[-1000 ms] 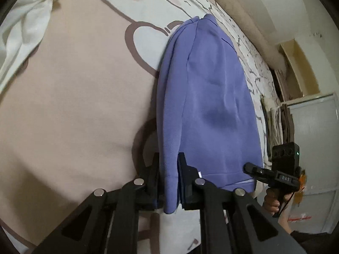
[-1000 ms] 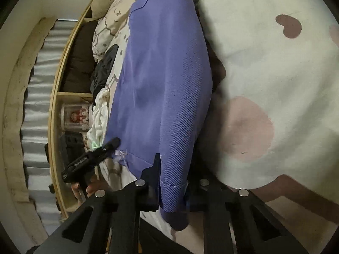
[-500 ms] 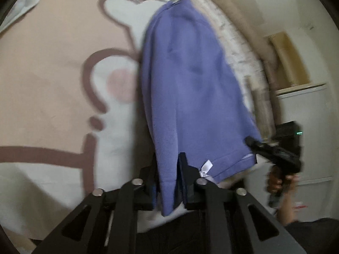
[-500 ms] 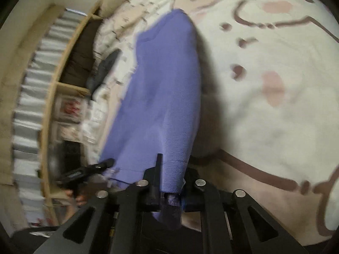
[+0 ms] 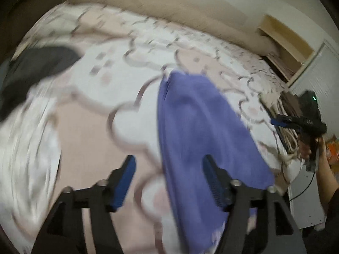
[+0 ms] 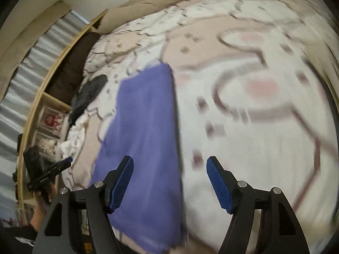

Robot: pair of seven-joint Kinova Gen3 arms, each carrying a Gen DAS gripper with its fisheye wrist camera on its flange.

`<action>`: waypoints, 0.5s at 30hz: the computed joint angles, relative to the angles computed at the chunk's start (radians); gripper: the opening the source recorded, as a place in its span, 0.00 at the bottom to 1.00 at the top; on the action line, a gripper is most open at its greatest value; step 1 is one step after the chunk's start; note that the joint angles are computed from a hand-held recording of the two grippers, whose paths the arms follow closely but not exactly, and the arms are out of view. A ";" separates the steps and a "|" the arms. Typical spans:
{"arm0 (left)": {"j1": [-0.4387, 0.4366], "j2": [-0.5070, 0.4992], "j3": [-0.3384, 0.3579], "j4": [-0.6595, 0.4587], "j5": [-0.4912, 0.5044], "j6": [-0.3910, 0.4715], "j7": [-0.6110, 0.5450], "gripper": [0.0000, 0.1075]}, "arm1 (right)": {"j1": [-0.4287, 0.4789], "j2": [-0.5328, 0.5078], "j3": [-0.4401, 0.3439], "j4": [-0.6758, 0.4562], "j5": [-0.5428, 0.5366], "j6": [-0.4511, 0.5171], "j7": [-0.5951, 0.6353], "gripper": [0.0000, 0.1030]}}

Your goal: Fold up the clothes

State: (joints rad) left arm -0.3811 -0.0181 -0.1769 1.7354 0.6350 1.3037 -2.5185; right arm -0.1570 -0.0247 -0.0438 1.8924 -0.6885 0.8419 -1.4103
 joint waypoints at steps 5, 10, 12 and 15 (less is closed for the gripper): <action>0.097 0.207 0.110 -0.160 -0.045 -0.131 0.152 0.65 | -0.004 0.217 0.012 -0.232 -0.009 0.066 0.056 0.69; 0.109 0.292 0.185 -0.205 -0.054 -0.206 0.172 0.65 | 0.046 0.355 -0.114 -0.392 0.008 0.089 0.083 0.69; 0.125 0.293 0.199 -0.198 -0.080 -0.256 0.161 0.65 | 0.036 0.418 -0.158 -0.459 -0.018 0.132 0.156 0.69; 0.131 0.308 0.214 -0.204 -0.102 -0.275 0.150 0.65 | -0.088 0.511 -0.109 -0.585 0.063 0.205 0.165 0.51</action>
State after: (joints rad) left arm -0.2502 0.2903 0.0367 1.5315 0.5334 1.0288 -2.3685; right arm -0.2449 0.4860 -0.1532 1.3079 -0.6258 1.0467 -1.2450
